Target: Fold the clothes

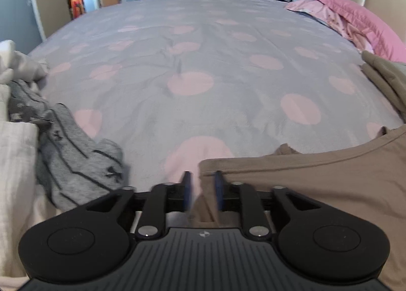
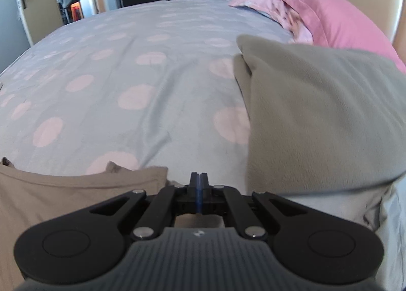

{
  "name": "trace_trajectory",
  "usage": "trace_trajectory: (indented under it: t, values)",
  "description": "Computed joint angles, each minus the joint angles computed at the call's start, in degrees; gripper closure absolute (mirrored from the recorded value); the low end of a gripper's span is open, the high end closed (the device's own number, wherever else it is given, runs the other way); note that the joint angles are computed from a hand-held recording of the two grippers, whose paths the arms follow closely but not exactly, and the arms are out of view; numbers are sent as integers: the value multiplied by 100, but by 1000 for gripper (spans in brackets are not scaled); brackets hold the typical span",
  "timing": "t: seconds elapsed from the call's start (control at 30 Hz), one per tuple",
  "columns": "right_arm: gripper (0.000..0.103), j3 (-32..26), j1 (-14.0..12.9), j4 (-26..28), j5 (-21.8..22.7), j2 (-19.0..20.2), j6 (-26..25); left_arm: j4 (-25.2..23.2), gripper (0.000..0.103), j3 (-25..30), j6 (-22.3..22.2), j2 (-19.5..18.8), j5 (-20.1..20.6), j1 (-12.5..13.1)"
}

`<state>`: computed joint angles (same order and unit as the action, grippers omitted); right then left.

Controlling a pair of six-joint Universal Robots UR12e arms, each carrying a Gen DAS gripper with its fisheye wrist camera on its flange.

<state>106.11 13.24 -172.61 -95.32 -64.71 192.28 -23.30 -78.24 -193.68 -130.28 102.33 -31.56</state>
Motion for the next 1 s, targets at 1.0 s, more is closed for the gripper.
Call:
trace_trajectory:
  t: [1.0]
  values:
    - [101, -208, 130, 61, -147, 156, -25, -509, 97, 246, -322, -93, -229, -1]
